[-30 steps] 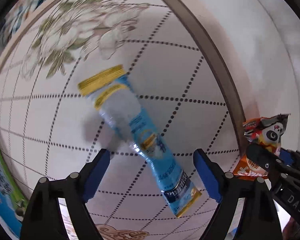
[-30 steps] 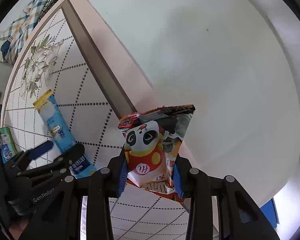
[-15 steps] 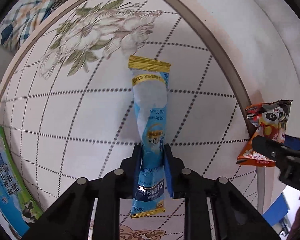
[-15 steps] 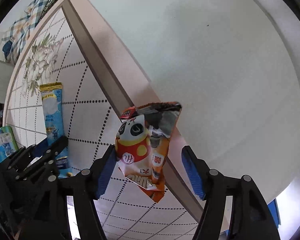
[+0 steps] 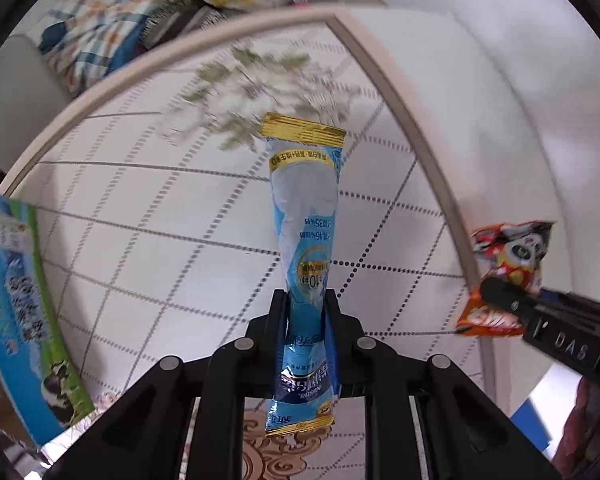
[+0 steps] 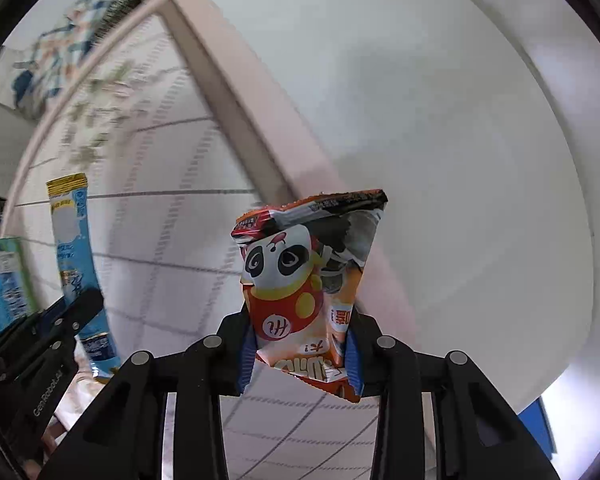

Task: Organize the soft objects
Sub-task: 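Carry tube and panda bag into the box and open both tools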

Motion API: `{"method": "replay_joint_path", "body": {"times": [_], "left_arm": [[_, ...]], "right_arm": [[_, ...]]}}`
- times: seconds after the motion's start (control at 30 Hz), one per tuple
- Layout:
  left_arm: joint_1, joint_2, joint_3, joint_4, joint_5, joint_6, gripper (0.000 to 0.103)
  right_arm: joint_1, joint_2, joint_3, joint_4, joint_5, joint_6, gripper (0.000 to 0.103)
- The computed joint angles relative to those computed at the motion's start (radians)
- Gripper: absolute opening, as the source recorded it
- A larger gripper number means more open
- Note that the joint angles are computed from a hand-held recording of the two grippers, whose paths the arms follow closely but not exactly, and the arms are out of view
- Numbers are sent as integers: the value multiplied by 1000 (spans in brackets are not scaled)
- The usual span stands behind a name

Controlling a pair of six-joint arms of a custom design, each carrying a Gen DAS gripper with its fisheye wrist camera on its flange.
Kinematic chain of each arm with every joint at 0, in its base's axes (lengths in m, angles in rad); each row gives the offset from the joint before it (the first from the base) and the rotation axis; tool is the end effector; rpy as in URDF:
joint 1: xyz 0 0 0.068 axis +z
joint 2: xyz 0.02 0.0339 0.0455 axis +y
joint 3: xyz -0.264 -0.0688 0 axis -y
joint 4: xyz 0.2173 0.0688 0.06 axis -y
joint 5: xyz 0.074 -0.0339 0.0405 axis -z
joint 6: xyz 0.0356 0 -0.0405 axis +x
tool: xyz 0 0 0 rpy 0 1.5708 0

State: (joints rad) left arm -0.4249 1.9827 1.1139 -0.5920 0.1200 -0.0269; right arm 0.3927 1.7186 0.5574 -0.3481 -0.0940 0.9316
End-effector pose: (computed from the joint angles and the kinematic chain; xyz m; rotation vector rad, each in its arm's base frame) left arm 0.2933 -0.1374 0.1196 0.6136 2.9915 -0.2164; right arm 0.1901 0.0824 0.0900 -0.8282 -3.0157 -0.1752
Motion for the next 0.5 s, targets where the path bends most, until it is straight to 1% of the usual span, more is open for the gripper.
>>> {"method": "replay_joint_path", "body": {"times": [0.03, 0.07, 0.1, 0.13, 0.2, 0.23, 0.27, 0.33, 0.43, 0.47, 0.5], "left_arm": [[32, -44, -19, -11, 10, 21, 14], [54, -119, -63, -25, 21, 27, 14], [97, -177, -67, -56, 41, 49, 14], [148, -244, -109, -68, 59, 80, 14], [221, -337, -148, -98, 84, 119, 14], [292, -379, -124, -152, 105, 163, 14], [335, -371, -118, -145, 119, 189, 14], [455, -399, -54, -228, 150, 275, 14], [649, -407, 42, -329, 186, 426, 14], [726, -390, 96, -372, 194, 488, 14], [796, -361, 142, -398, 205, 541, 14]], "right_arm": [[32, -37, 8, -22, -1, 26, 38], [60, -64, 47, -65, 2, 43, 38], [110, -96, 84, -101, 9, 74, 38], [138, -115, 130, -142, 14, 84, 38], [196, -145, 213, -203, 22, 108, 38], [196, -162, 261, -252, 19, 90, 38], [239, -152, 330, -282, 28, 110, 38], [311, -119, 453, -332, 38, 132, 38], [429, 10, 688, -383, 56, 176, 38], [464, 51, 761, -404, 64, 185, 38], [503, 121, 873, -425, 69, 197, 38]]}}
